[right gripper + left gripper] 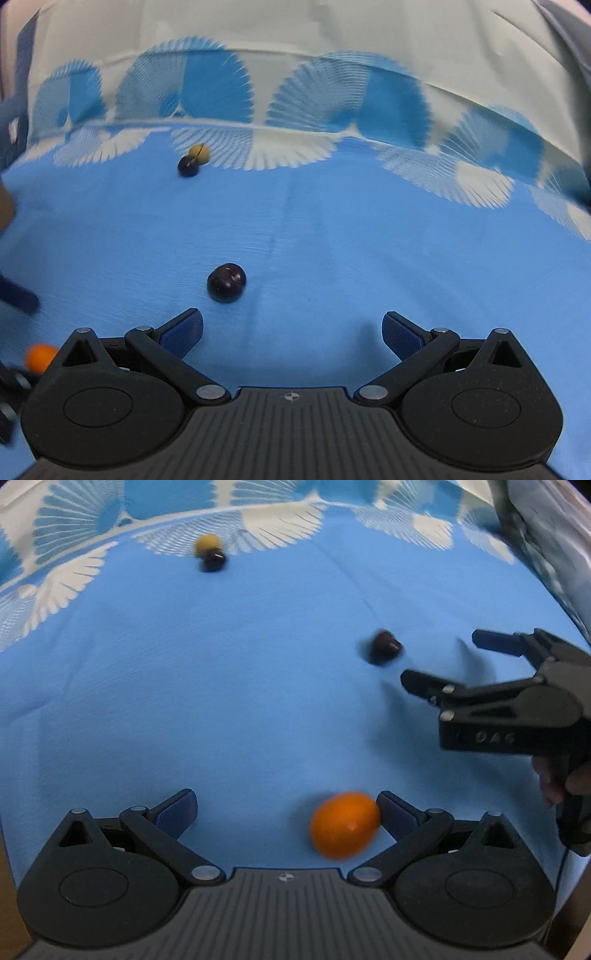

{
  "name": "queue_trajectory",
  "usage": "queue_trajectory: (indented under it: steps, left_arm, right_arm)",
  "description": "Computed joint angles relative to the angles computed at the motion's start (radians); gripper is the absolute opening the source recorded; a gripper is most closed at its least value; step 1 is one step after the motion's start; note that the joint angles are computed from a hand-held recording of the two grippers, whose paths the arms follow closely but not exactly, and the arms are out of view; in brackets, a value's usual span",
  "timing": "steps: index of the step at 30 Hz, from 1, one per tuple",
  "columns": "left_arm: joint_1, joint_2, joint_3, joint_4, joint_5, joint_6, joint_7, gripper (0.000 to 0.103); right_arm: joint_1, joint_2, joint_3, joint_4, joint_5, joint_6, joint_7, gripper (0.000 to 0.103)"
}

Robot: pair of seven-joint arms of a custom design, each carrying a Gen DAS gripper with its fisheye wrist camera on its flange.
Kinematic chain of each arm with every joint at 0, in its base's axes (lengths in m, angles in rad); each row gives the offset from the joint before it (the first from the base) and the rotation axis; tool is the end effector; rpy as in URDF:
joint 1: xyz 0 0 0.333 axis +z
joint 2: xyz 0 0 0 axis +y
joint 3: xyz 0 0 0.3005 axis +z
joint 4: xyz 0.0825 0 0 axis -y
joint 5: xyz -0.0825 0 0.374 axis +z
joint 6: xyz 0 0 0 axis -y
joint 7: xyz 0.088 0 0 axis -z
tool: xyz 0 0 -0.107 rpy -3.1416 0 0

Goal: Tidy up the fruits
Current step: 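Move both open tools over the sheet toward a mandarin and a dark plum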

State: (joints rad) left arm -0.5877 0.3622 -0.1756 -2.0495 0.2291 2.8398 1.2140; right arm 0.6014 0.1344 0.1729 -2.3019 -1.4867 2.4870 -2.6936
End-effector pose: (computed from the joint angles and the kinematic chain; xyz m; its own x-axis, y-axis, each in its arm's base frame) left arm 0.4420 -0.4323 0.3033 -0.5625 -0.8247 0.0593 -0.7630 0.4901 -0.4215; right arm 0.3664 0.3654 0.2844 -0.0494 -0.9954 0.0820 -0.6545 -0.0298 -0.7554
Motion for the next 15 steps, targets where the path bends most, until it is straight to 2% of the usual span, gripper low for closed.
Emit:
queue_trajectory:
  steps: [7,15]
  left_arm:
    - [-0.008,-0.002,0.035,-0.011,0.052,0.013,-0.007,0.103]
    - [-0.004,0.001,0.031,0.003,0.048,0.001,-0.048,0.103]
  right_arm:
    - [0.015,0.086,-0.02,0.075,-0.111,-0.031,0.02,0.102]
    - [0.006,0.082,-0.029,0.059,-0.14,-0.011,0.11,0.102]
